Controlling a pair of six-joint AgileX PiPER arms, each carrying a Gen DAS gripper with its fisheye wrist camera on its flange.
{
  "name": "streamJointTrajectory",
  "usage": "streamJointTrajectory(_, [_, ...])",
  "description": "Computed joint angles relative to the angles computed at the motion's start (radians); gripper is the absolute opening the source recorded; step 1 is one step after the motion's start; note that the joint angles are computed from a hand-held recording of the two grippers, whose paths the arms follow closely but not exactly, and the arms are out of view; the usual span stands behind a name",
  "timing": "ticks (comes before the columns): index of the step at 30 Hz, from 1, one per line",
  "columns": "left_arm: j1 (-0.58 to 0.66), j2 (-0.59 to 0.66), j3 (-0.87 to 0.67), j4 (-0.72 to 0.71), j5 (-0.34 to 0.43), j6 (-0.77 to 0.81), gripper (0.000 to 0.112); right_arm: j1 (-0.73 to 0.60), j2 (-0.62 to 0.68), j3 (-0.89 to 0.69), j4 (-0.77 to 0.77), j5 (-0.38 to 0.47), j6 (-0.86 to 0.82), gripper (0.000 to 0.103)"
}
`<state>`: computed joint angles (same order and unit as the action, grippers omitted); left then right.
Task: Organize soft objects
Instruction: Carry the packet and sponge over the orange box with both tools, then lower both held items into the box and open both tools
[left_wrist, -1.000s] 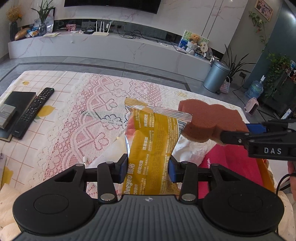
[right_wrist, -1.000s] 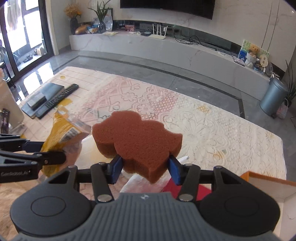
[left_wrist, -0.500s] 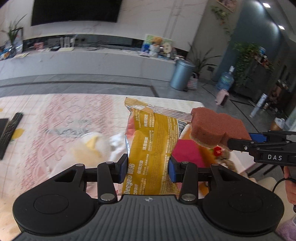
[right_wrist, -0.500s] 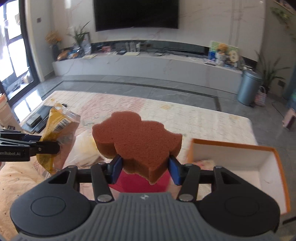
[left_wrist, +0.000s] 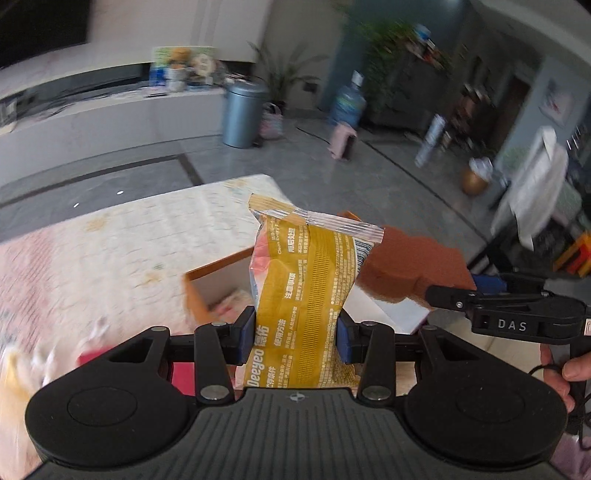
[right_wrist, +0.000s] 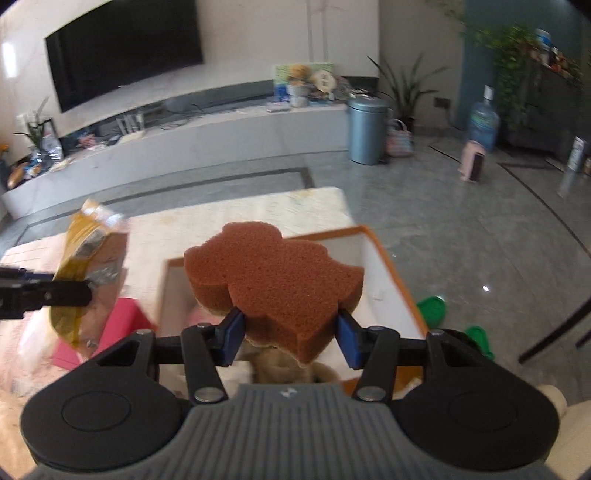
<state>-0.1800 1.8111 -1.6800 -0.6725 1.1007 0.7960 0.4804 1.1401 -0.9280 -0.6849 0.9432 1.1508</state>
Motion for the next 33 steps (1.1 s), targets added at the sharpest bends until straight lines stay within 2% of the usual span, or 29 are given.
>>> streamJointTrajectory(4, [-0.136,0.147,-0.162,0.087,0.012,0.058,0.049,-0.147,0.043,0.042,0.056,-0.106,-0.105,0.053])
streamJointTrajectory(6, [-0.201,0.211,-0.235,0.163,-0.010,0.074,0.049,-0.219,0.060,0.066,0.077,-0.157,-0.168,0.053])
streamJointTrajectory(13, [-0.324,0.431,-0.467,0.376,0.001,0.090,0.049,-0.346,0.197,0.075,0.047,-0.256,-0.287,0.053])
streamJointTrajectory(20, [-0.379,0.546,-0.547,0.455,-0.055,0.100,0.049,-0.366,0.324,0.036,-0.004,-0.253,-0.323,0.053])
streamJointTrajectory(23, [-0.396,0.558,-0.523,0.472,-0.096,0.119,0.049,-0.364,0.373,0.008,-0.010,-0.242,-0.296,0.053])
streamJointTrajectory(26, [-0.404,0.600,-0.584,0.490,-0.066,0.076,0.049,-0.383,0.415,-0.025,0.023,-0.244,-0.289,0.053])
streamJointTrajectory(29, [-0.398,0.588,-0.564,0.468,-0.070,0.076,0.052,-0.390,0.435,-0.042,0.058,-0.239,-0.298,0.054])
streamJointTrajectory(31, [-0.387,0.553,-0.494,0.432,-0.116,0.117,0.059,-0.396,0.437,-0.045,0.087,-0.233,-0.317,0.054])
streamJointTrajectory(33, [-0.375,0.532,-0.464,0.395,-0.126,0.153,0.062,-0.411,0.424,-0.047,0.138,-0.230,-0.359,0.057])
